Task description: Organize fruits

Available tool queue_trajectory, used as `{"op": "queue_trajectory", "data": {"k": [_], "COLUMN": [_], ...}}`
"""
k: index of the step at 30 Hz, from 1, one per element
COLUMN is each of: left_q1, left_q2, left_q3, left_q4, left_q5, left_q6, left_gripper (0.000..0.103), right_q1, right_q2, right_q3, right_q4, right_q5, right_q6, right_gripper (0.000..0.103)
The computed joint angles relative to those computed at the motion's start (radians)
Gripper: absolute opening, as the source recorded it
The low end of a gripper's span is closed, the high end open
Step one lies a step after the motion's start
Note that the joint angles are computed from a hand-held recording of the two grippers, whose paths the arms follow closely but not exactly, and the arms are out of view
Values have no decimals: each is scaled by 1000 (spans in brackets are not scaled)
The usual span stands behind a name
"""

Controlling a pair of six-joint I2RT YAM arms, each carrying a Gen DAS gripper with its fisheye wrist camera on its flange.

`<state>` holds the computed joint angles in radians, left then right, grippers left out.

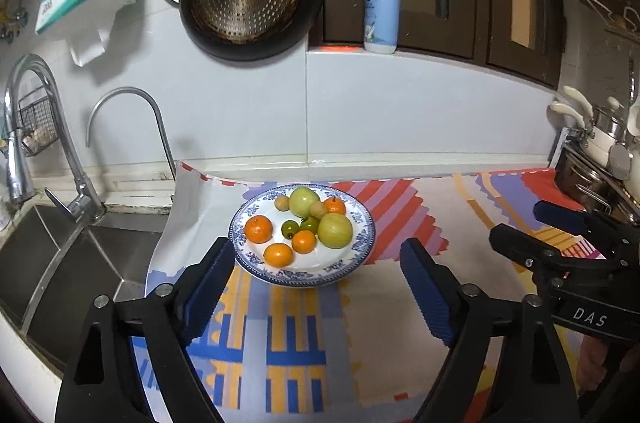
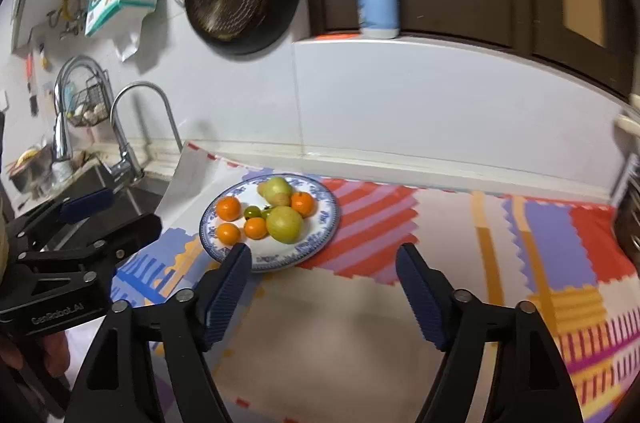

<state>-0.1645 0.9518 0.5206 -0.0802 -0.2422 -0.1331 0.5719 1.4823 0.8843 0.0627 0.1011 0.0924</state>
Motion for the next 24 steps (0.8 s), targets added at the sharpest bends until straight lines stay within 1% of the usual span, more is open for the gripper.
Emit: {"op": "queue_trajectory", "data": {"k": [4,8,13,15,24], "left_q1": [-74,-135,-218,-251,-301], "left_q2": [-66,-102,-124,-129,-142], "left_q3": [-26,-41,-52,-54,-57], "left_q4": [-27,-52,-61,-68,-107], "left_q5": [-76,-122,-192,-227,-269], "left_q6": [-22,-51,-72,-83,-129], "left_gripper": [92,95,103,103,103], "right_q1": [4,6,-11,-19,-30], "right_q2": [-99,-180,-257,-280,-320], "right_q3": [-85,-143,-190,-205,-235], "right_q4": [3,-19,-57,-69,-78], "right_q5": [48,83,83,86,78], "right_q6": [19,27,38,35,20], "right_gripper": [80,84,84,84,84]}}
